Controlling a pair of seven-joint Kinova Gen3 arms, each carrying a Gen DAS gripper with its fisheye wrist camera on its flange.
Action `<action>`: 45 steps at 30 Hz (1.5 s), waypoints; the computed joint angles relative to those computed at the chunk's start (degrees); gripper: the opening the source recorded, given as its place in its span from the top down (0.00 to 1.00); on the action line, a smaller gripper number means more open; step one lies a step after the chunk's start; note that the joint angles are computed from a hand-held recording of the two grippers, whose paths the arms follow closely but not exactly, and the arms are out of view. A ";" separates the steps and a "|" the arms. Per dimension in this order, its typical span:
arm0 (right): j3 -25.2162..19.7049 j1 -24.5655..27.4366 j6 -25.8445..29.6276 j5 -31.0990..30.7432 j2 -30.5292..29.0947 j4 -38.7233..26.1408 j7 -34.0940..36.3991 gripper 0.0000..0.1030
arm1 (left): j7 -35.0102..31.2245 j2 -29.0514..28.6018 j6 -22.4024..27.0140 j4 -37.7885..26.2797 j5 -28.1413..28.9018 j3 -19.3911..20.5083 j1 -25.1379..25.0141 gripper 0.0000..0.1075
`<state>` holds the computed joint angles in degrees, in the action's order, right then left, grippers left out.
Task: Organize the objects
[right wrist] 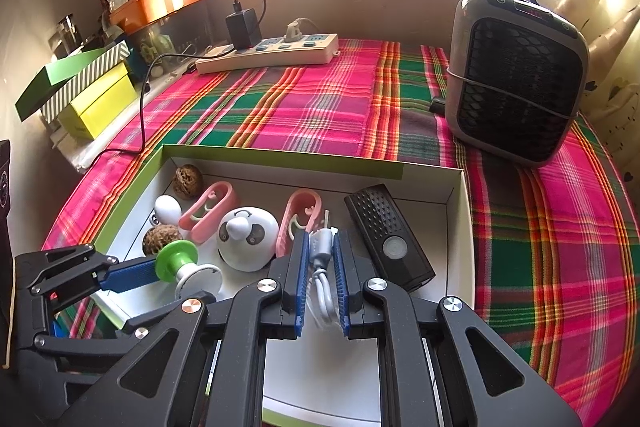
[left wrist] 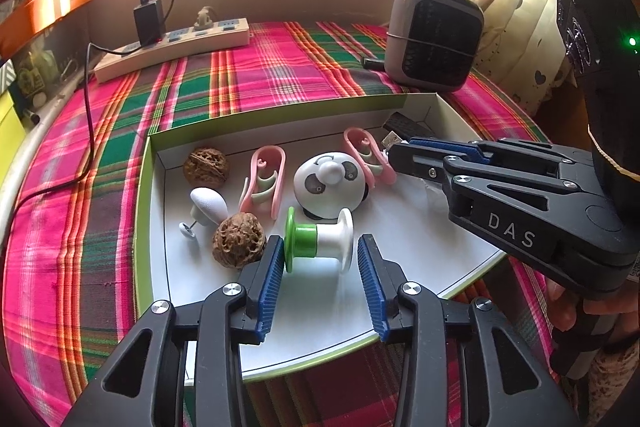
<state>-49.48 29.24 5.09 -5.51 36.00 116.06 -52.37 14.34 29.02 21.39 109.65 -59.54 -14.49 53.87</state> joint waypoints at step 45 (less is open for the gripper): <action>-15.00 16.72 -7.18 10.68 -4.81 13.17 -9.66 0.62 | 15.89 -4.03 23.69 1.64 -6.48 16.91 -1.03 0.61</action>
